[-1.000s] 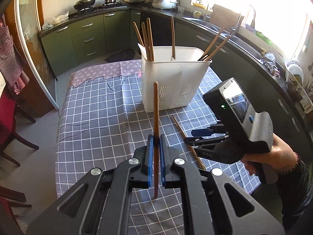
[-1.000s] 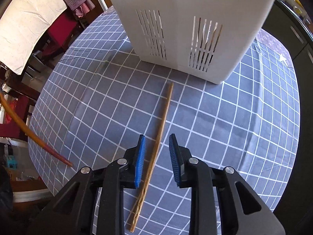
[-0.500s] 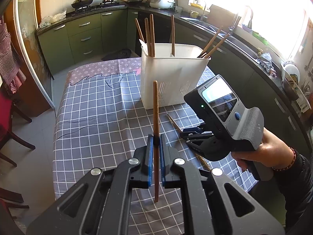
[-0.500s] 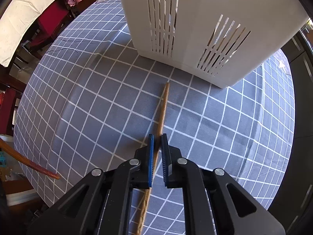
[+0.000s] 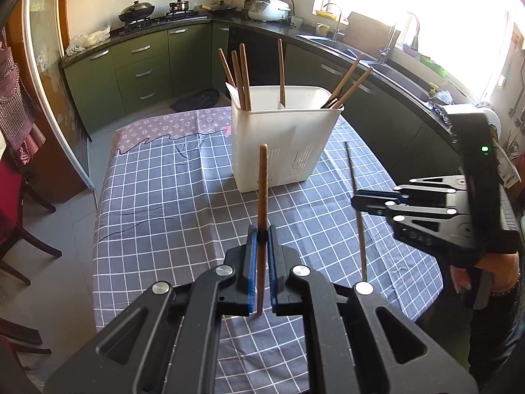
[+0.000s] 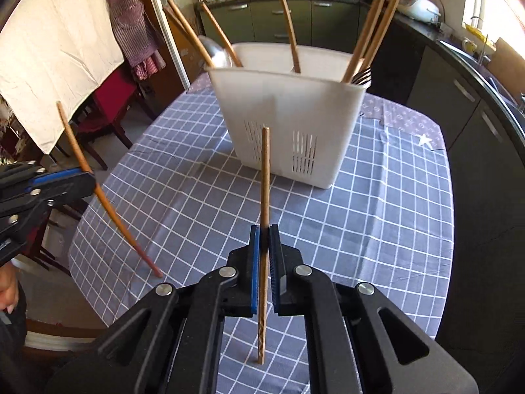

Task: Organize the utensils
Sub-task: 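Grasp the last wooden chopstick with the right gripper and lift it upright, then lower both held chopsticks into the white holder and open both grippers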

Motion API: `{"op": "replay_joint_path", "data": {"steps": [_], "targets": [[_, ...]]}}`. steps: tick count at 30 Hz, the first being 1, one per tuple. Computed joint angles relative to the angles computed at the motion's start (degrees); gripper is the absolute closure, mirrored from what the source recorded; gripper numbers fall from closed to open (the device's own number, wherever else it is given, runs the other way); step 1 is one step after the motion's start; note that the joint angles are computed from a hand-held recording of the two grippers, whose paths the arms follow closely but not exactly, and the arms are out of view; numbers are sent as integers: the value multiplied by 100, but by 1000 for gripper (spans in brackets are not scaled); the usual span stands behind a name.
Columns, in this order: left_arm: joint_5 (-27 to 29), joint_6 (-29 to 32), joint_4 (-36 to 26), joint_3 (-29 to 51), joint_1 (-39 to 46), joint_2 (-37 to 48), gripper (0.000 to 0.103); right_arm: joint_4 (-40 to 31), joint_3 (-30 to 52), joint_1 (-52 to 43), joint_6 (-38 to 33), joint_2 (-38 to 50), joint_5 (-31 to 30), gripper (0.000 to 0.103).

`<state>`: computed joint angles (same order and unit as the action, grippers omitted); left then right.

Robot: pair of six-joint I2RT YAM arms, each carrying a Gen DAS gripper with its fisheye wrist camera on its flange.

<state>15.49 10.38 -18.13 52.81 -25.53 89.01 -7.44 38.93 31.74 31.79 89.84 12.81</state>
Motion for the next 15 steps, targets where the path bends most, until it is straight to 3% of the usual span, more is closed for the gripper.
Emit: {"op": "replay_joint_path", "data": {"steps": [7,15], "targets": [[-182,-9,28,-119,-168,-180,97,-717,-820,559,429,-1961,837,96],[-302,-24,-39,-133,-309,-271,97,-808,-965,839,643,-2254,1084,96]]}}
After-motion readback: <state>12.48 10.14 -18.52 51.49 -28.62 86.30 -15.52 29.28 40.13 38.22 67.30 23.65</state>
